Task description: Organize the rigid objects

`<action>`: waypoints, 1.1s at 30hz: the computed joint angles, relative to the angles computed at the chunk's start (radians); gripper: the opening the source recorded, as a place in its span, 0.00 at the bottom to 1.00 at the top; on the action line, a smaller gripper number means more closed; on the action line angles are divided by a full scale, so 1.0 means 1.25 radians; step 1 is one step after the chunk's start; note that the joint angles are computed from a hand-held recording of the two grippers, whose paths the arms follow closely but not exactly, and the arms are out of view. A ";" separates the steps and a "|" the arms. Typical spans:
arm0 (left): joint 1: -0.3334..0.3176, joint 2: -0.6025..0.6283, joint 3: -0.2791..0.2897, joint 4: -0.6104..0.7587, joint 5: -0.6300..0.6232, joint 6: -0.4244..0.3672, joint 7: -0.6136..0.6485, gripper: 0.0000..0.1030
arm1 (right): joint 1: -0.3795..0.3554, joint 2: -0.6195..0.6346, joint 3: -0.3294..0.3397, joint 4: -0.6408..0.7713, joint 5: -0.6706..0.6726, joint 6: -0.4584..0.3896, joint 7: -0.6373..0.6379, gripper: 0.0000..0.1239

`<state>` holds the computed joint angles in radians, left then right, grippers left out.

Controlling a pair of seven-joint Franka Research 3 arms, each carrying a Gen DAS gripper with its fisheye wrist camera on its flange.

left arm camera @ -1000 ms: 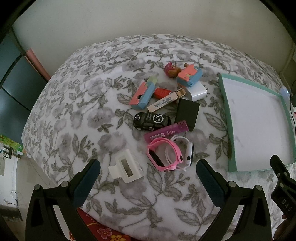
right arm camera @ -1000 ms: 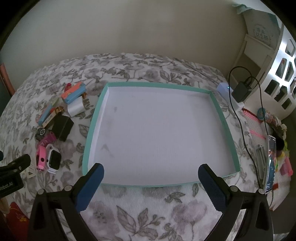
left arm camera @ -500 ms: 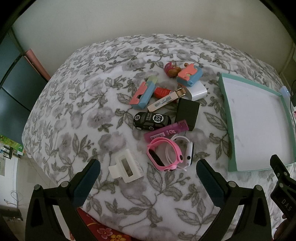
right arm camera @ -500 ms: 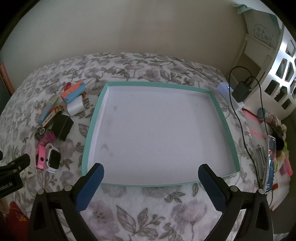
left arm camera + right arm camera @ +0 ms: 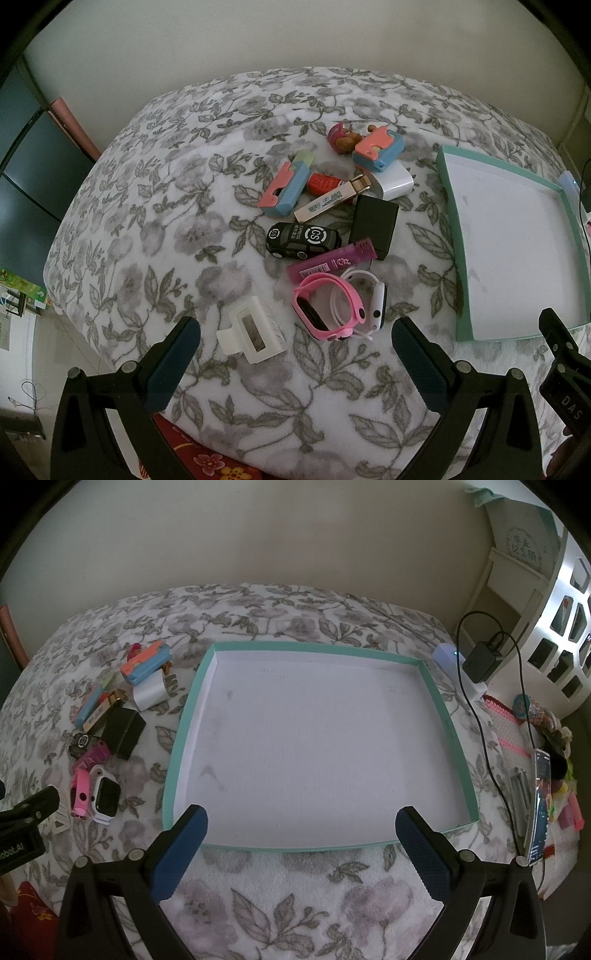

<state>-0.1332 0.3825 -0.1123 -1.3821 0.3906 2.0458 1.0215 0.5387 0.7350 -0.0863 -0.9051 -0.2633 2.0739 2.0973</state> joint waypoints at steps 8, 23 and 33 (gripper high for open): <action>0.000 0.001 0.000 0.002 0.000 -0.001 0.001 1.00 | 0.000 0.006 0.000 0.011 0.002 -0.006 -0.002 0.83; -0.001 0.000 0.000 0.000 -0.001 0.002 -0.002 1.00 | 0.001 0.005 0.000 0.009 -0.001 -0.005 -0.004 0.83; 0.054 -0.097 0.029 -0.124 -0.001 0.183 -0.189 1.00 | 0.008 0.005 0.001 0.052 -0.022 0.062 -0.020 0.83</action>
